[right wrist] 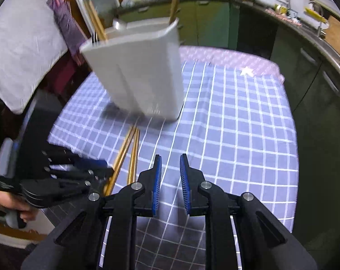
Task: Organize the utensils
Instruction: 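Grasp a wooden chopstick on the cloth with the left gripper while the right gripper lowers toward another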
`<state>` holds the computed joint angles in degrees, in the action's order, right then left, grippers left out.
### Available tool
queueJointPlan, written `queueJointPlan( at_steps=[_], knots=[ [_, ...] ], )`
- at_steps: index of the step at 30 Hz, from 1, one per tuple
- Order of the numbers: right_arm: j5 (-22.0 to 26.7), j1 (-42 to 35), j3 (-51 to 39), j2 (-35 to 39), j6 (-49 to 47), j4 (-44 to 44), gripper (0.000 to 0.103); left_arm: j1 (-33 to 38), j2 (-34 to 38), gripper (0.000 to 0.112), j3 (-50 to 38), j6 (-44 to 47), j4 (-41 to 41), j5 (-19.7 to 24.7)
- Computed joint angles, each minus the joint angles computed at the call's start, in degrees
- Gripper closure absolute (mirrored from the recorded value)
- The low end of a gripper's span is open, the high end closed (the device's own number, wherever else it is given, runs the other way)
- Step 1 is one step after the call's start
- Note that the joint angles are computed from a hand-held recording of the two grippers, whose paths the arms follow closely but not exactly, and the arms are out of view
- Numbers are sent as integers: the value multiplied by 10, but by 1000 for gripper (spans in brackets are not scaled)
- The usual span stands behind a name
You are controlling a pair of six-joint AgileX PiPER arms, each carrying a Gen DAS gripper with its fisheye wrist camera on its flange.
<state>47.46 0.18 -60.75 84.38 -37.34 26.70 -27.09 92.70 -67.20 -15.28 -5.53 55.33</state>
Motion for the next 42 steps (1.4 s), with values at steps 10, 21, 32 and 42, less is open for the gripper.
queueJointPlan(
  at_steps=[10,21,32,42],
  knots=[
    [-13,59,0,58,60,-62,86,-17,36,94,-46,-13,16,32],
    [52,83,-37,106,50,-34,86,21,-11,112,-8,26,-3,14],
    [43,132,-63,137,102,-75,90,35,-98,112,32,37,11,3],
    [51,113,-59,126,91,-74,90,14,-5,111,-10,-1,-10,25]
  ],
)
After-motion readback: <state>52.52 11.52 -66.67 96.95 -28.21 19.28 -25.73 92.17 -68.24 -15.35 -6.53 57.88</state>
